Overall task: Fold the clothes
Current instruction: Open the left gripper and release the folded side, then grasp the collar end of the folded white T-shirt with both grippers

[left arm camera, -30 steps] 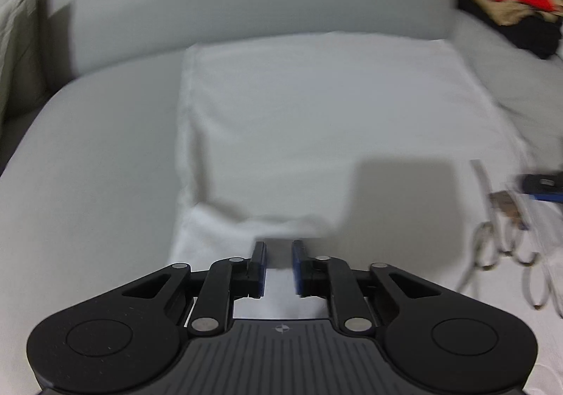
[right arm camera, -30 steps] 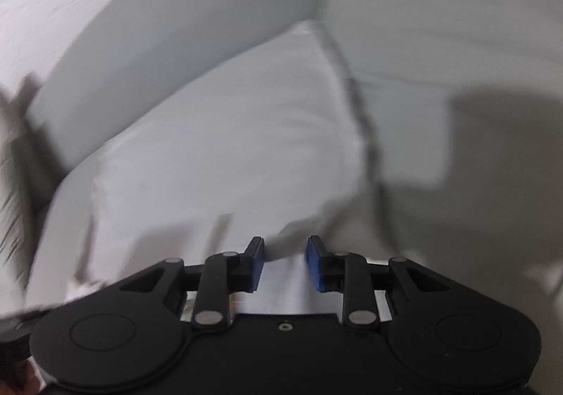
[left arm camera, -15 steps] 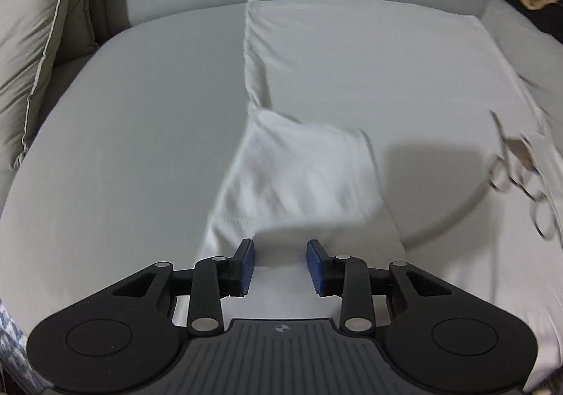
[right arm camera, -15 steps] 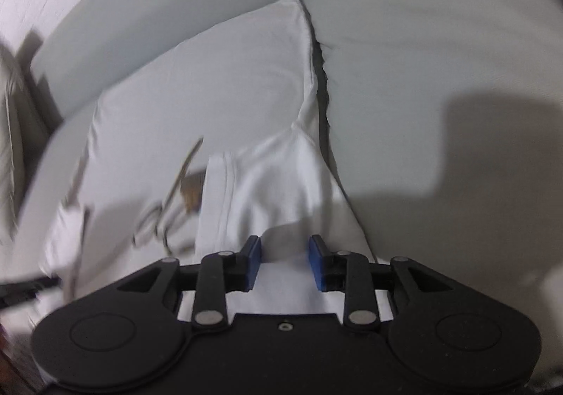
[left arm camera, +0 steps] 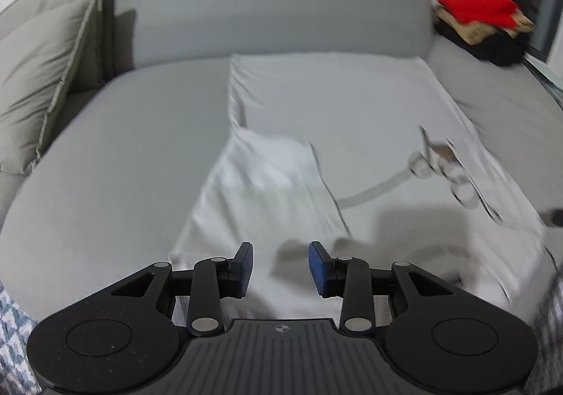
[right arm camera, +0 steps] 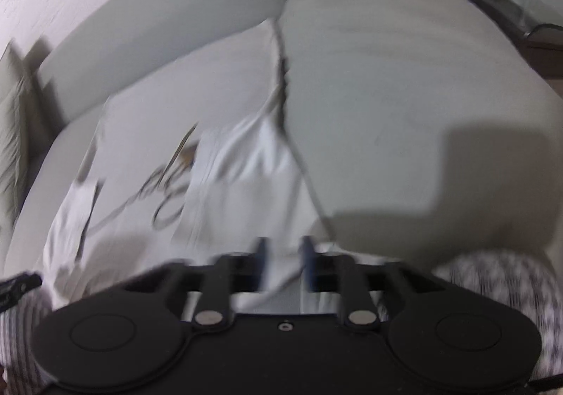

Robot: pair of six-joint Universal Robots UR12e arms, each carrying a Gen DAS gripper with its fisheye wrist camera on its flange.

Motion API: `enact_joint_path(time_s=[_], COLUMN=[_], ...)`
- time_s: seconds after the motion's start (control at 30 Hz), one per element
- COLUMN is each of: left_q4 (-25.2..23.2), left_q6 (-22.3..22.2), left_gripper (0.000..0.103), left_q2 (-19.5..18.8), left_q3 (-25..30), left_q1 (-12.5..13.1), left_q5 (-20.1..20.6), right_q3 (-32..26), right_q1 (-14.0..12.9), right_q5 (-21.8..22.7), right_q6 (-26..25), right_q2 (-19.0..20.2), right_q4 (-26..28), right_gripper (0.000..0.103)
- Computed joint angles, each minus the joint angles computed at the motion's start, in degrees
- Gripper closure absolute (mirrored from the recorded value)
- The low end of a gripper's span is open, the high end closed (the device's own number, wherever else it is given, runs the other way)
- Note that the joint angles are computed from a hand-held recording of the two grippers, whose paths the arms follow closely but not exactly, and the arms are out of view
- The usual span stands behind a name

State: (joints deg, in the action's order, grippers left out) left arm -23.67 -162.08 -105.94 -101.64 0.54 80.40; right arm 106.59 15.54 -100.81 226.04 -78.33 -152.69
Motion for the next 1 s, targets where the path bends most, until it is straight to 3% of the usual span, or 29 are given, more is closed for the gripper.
enact_joint_path(time_s=[0.1,0.17,0.23,0.4,0.47,0.53,0.6,0.67,0.73,0.8,0.9,1.0], left_q4=[-3.89,-7.81,-8.54,-6.77,-4.26,-0.98,-1.28,-2.61,0.93,0.96,-2.44,-12.46], left_q6=[0.17,1.14,3.22,6.11,5.33,4.58,5.15,7.02,8.98,11.34,16.3,19.83], left_gripper=[0.069,0.068,0.069,0.068,0.068,0.068,0.068,0.066,0.067,0.07,0.074,0.069], left_q2=[-3.45,-4.46,-3.75,0.53,1.4,1.55,1.13,0.44,0.56,1.64,4.03,6.24], left_q3=[4.24,5.82,5.36,0.63,-0.82,-1.92,-1.81,-1.44,-2.85,-3.96,-5.59,-5.34], left_q1=[-2.19,-3.39,-3.8,-1.25,-0.28,-0.15,-0.82,-2.23,-3.59,-3.99,-3.72,-2.26], left_q5=[6.91,11.01,12.15,5.85,1.98,-0.26,-1.41,-0.11,3.34,4.77,5.62,1.73], right_q3=[-1.91,-4.02,-5.42,-5.34,-3.59,-1.95,-1.43,-1.8,-3.05,-3.21,-2.55,-2.94], right_q1=[-0.7,-0.54,-0.05,0.41,0.66,0.73,0.76,0.79,1.71,2.54,4.18,3.65], right_q5=[-0.99,-2.18,-3.6,-3.04,-2.91,-0.82,2.13,5.55,5.03,6.53,7.26,12.35], right_q6=[-1.04,-1.36,-2.08,-1.39,-1.36,-2.76,-4.29,-6.01,-9.61,-11.46,-16.4,-14.03], right_q2=[2.7,4.35,5.13,2.81,1.4,0.87,1.32,2.49,3.96,3.97,2.58,0.48], right_q4=[-0.09,5.47,10.16,17.41,12.92,4.74,-1.44,-5.64,-4.65,-1.53,1.7,9.73], right_gripper=[0.091,0.091,0.096,0.096,0.091,0.09,0.09,0.09,0.09,0.089,0.089,0.089])
